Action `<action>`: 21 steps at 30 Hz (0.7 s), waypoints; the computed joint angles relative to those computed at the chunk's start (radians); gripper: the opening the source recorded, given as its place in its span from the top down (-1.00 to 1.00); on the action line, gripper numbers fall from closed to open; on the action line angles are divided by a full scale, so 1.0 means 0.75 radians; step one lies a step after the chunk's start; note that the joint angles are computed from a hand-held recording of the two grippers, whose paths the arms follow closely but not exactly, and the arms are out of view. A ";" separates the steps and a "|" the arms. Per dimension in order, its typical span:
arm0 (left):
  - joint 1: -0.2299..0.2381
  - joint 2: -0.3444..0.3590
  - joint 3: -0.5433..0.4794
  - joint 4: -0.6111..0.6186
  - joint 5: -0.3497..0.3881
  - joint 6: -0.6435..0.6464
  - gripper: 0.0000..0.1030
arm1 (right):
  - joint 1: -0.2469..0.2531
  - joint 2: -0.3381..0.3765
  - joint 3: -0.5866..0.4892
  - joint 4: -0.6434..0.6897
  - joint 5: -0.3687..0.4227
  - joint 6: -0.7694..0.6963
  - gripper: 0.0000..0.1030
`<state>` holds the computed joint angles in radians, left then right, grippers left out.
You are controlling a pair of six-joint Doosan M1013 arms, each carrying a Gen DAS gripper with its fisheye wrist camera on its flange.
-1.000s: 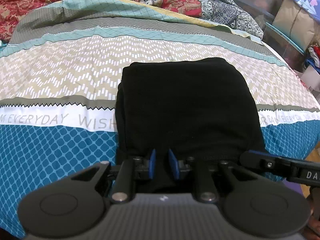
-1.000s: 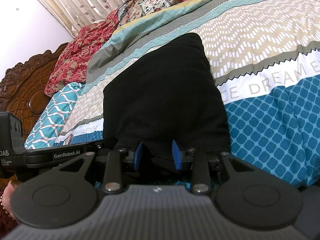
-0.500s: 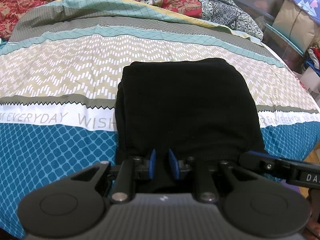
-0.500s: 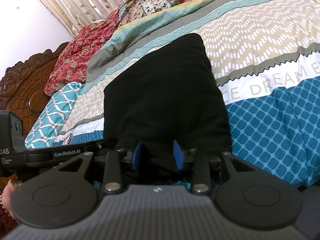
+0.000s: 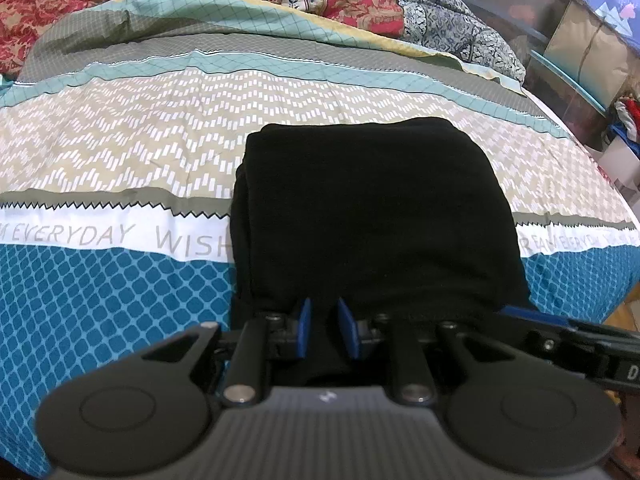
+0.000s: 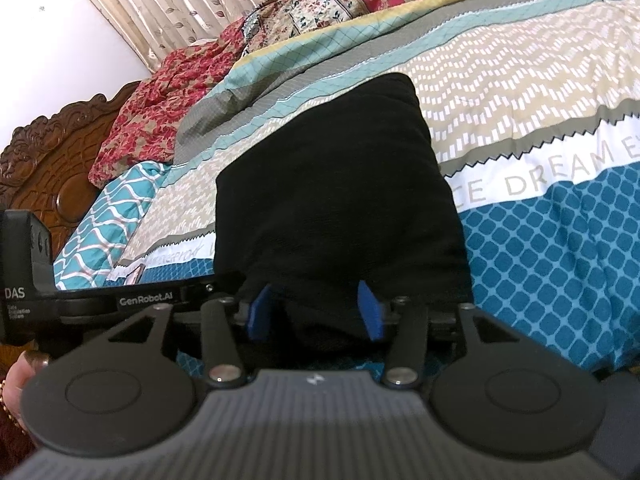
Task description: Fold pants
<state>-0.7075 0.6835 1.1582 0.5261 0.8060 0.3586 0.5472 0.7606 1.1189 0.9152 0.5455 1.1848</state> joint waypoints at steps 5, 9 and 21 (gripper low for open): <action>0.002 -0.009 0.020 0.006 -0.028 -0.028 0.65 | 0.018 -0.030 0.040 -0.049 -0.111 -0.022 -0.11; 0.004 -0.009 0.020 0.001 -0.031 -0.036 0.65 | 0.025 -0.045 0.062 -0.110 -0.186 0.023 -0.11; -0.005 0.005 -0.004 0.027 0.016 -0.012 0.65 | 0.018 -0.015 0.028 -0.265 -0.074 0.314 -0.11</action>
